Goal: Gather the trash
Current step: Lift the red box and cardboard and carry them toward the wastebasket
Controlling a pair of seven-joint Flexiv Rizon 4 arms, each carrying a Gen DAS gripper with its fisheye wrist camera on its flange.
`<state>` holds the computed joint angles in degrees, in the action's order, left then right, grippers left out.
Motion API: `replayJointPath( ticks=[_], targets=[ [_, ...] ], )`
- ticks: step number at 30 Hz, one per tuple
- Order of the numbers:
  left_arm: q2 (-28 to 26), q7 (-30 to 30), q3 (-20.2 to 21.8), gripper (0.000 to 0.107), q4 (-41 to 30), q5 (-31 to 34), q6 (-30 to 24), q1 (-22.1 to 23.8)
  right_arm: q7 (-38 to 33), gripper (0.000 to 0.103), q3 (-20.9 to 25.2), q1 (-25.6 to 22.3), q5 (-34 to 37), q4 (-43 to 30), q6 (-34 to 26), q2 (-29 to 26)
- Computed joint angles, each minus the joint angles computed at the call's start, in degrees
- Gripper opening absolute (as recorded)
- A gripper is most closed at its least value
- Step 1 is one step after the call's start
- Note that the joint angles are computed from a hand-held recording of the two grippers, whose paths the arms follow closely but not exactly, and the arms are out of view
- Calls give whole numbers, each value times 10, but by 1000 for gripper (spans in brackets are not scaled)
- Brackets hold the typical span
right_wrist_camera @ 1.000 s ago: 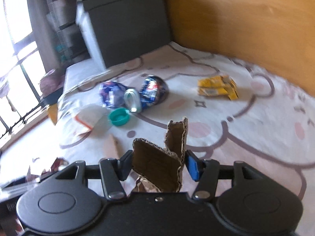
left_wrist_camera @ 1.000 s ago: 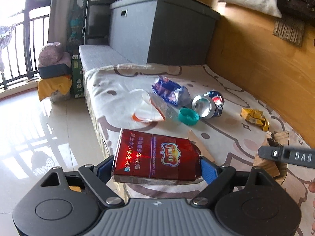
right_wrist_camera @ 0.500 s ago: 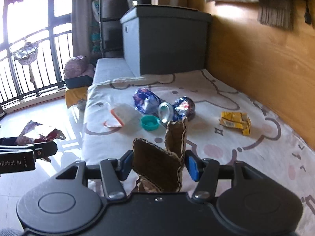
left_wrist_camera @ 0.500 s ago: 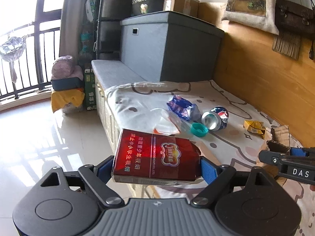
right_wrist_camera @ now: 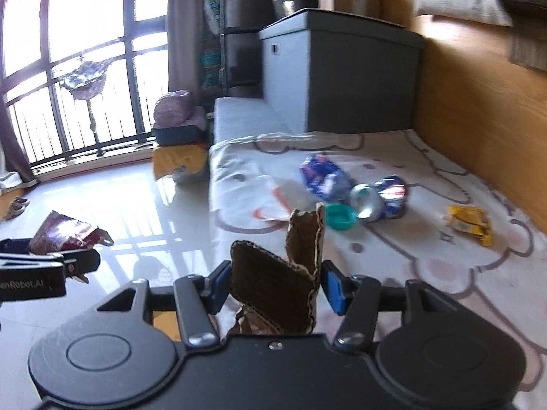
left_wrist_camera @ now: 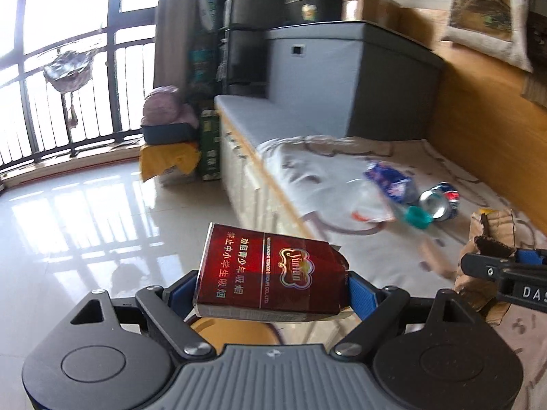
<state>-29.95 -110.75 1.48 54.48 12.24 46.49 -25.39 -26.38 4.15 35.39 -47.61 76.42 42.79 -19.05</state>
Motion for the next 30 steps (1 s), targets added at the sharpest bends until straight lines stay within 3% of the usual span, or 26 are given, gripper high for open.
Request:
replayJointPath(
  ticks=[17, 22, 30],
  targets=[
    [45, -36, 17, 88, 105, 24, -37, 55, -120, 57, -16, 61, 130, -193, -5, -171],
    [34, -32, 14, 88, 118, 18, -51, 73, -150, 57, -16, 67, 178, -244, -10, -221],
    [-17, -3, 5, 88, 94, -18, -80, 92, -196, 57, -7, 62, 266, -375, -71, -317]
  ],
)
